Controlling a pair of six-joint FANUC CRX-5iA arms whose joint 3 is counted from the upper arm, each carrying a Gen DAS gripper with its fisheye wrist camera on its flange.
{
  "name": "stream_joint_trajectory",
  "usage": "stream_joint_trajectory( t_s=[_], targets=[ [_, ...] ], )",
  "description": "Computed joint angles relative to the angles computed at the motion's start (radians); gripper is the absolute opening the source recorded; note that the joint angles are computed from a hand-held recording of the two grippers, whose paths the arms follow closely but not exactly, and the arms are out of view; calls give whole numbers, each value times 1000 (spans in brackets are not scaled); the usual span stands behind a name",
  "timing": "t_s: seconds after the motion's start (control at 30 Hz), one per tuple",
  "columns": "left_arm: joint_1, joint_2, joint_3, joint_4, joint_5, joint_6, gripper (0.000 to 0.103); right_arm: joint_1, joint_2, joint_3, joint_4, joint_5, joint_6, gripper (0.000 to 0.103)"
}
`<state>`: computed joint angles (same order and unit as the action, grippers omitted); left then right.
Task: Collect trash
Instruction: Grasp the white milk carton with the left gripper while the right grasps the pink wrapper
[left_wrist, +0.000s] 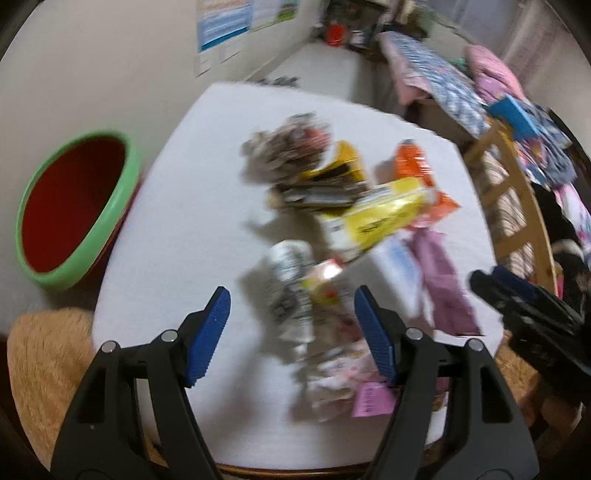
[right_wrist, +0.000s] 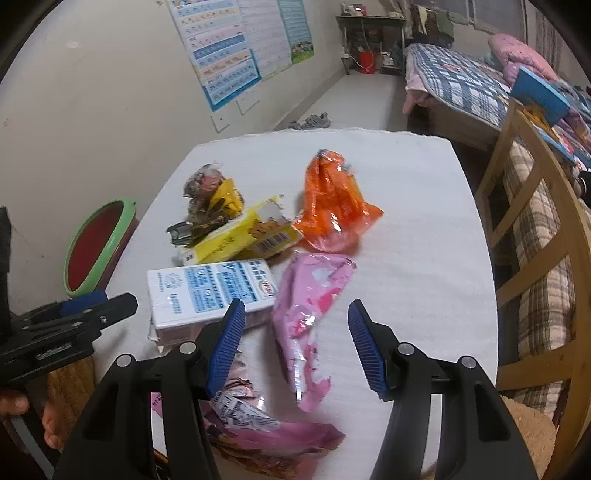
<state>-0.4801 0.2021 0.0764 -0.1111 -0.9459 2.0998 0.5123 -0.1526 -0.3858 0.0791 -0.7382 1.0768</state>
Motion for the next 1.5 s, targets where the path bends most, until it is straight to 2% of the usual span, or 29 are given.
stream_joint_trajectory(
  t_s=[0.23,0.43,0.6,0.93,1.13,1.5],
  targets=[
    [-61,124,173,-28,-83,-245,73,-55,30,38,-104,-45,82,61],
    [-88,260,310,-35,-183,-355,73,-101,43,55,-180,-69,100,62],
    [-59,234,252,37,-129,-337,61,-97,33,50,-159,-78,86,62],
    [-15,40,58,59,-51,-204,60,-84,66,81,-178,-88,108,62],
    [2,39,28,52,-113,-203,59,-86,97,104,-207,-94,109,68],
    [-4,57,21,40,-121,-190,67,-111,188,202,-336,-139,123,68]
  ],
)
